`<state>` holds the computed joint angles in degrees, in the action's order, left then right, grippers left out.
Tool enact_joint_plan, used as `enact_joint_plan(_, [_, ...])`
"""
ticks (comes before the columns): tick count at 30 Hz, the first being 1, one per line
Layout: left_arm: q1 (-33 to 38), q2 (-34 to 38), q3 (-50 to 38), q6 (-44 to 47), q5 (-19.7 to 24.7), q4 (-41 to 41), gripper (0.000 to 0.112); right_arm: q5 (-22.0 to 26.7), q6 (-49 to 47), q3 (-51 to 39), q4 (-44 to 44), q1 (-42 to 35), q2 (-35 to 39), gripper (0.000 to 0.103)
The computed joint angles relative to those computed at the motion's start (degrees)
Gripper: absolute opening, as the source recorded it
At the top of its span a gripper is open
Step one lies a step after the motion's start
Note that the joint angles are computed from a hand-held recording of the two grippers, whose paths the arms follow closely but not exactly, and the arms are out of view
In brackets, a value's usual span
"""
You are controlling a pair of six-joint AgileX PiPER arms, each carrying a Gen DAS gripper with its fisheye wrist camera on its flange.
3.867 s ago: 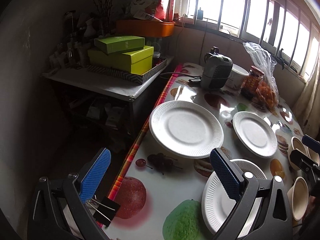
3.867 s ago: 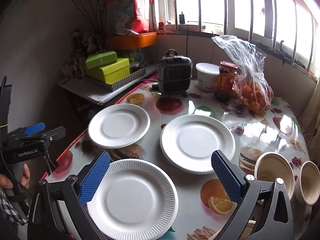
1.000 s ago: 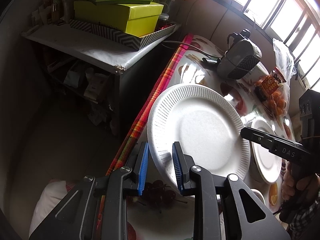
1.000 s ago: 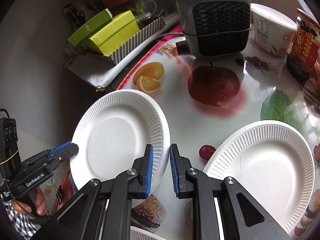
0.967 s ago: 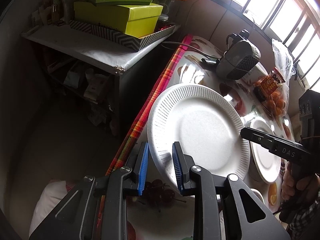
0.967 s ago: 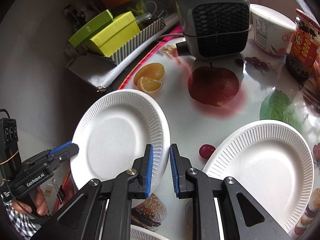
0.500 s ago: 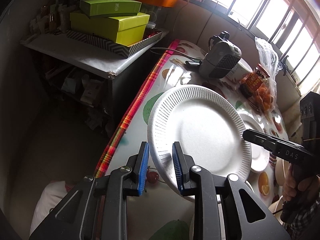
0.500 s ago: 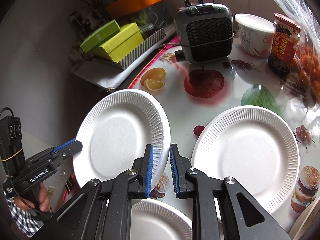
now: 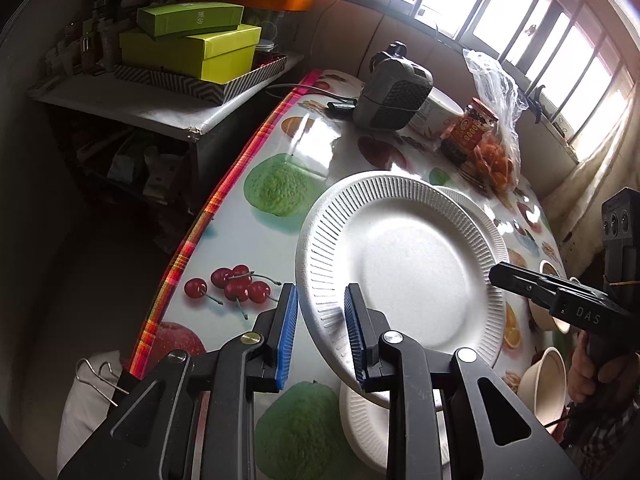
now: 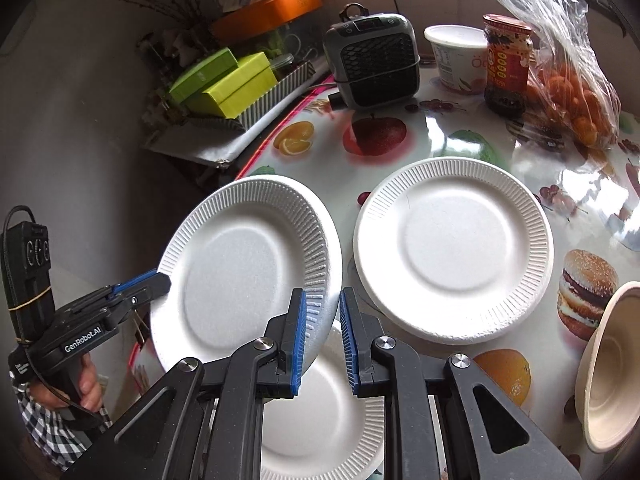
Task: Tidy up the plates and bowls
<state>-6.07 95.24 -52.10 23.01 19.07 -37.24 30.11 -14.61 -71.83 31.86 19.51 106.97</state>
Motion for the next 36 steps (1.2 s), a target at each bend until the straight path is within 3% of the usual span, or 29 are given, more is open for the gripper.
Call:
enact_joint_plan(17, [-7.6,-3.2,9.8,1.3,-5.1,-3.5,0.025,-5.1,0.0,16.5,-0.7,0.3,-9.3,0.017])
enact_joint_plan(26, [-9.0,-2.3,11.5,3.1,-6.0,-5.6,0.025,-5.8,-0.6,19.5,-0.3,0.0,-9.5,0.017])
enact_joint_plan(36, [-11.1,-1.3,12.0,-2.1,-7.2,-1.0,0.025,-6.3,1.8,20.5,-2.7,0.5,-8.9,0.017])
